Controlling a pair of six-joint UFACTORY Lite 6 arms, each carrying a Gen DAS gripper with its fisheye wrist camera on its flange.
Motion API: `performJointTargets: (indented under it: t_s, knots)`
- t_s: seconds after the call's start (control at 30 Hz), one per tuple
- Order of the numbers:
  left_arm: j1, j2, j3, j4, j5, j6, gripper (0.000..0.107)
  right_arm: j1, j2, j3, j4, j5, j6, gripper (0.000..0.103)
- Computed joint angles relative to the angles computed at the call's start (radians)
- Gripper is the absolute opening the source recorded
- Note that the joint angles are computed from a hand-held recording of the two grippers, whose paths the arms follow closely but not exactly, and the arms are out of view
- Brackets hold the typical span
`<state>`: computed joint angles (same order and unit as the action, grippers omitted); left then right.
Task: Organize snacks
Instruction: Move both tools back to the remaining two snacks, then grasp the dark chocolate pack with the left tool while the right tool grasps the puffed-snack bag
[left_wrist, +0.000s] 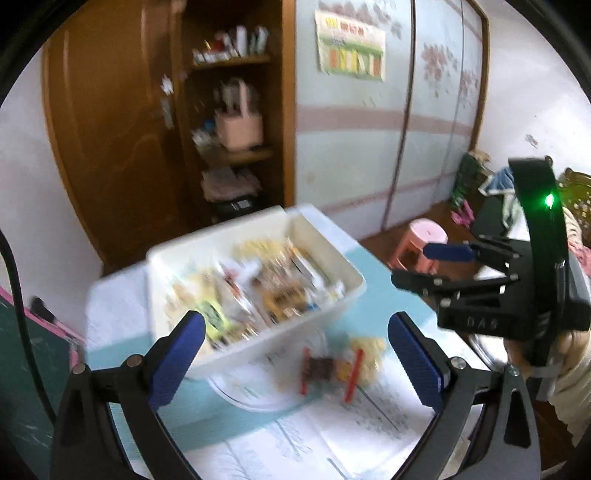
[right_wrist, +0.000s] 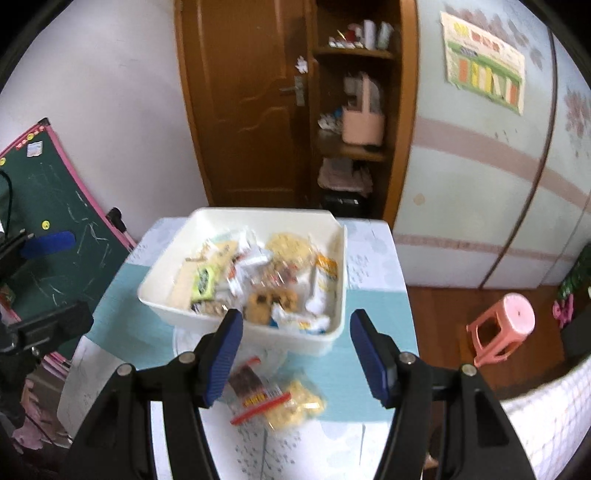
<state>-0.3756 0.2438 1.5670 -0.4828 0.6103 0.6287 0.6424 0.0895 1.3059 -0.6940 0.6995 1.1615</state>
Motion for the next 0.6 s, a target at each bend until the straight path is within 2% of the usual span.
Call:
performJointTargets:
  t_s: [0.07,0.17,0.27,0.47,0.6]
  knots:
    - [-0.013,0.019,-0.067,-0.044,-0.027,0.036,0.099,-0.022,-0.035,-0.097,0.008,-0.062,0.035,0.061]
    - [-0.047,0.077,-0.19,-0.119,-0.116,0.103,0.099,-0.041,-0.08,-0.249,-0.011,-0.172,0.128,0.061]
    - [-0.102,0.173,-0.244,-0.091,-0.208,0.079,0.099,-0.064,-0.089,-0.372,-0.049,-0.3,0.244,0.061]
    - [-0.139,0.367,-0.141,-0.05,-0.228,0.025,0.099,-0.117,-0.02,-0.46,-0.074,-0.466,0.343,0.061]
    - [-0.118,0.433,-0.06,-0.106,-0.196,0.071,0.099,-0.16,0.044,-0.451,0.005,-0.548,0.268,0.061]
